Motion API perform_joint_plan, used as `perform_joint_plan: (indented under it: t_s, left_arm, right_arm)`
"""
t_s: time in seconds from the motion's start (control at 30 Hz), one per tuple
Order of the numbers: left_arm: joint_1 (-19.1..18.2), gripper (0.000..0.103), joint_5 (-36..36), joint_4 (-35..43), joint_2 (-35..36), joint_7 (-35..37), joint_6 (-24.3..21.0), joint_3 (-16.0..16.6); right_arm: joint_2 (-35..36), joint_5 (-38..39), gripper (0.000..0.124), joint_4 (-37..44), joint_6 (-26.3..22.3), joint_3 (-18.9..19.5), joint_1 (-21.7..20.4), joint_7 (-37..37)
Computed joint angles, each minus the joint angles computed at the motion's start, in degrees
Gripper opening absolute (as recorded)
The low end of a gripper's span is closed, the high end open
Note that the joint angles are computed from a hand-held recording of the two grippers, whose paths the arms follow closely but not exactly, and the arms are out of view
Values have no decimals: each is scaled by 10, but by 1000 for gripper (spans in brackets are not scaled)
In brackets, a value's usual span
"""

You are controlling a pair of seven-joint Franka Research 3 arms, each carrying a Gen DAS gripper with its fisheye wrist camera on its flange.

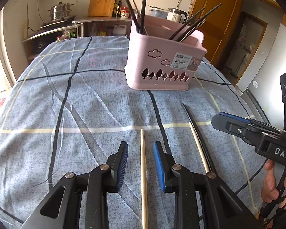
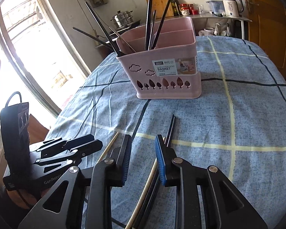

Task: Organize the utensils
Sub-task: 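Lower both tools back to the remaining chopsticks on the cover, then close the left tool on a bamboo chopstick while the right tool grasps a black one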

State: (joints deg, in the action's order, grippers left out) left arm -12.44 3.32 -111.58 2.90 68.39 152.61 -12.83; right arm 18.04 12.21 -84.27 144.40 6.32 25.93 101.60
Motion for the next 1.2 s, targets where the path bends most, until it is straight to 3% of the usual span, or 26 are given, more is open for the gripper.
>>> perform_joint_plan:
  t_s: [0.47,0.73,0.93,1.1,1.2]
  left_arm:
    - [0,27,-1,31,38,6,-19,-4]
    - [-8,27,46,42,48,-24,-22,-2]
    - [-5,27,41,38,46,-24,-19,-4]
    - [-4,27,38,36,45,-22,-18,-4]
    - [-2,27,30,32,42,-18,-15,-5]
  right_arm:
    - [101,8,26,133,-88,-7,-4,1]
    - [100,1,26,132,-116,-14,-7,13]
    - [81,15,26,110,-72,-2,-13,-12]
    - [154,1,26,220,-158,-9,-1,-4]
    - [144,3,26,203,-147,-14,-2,9]
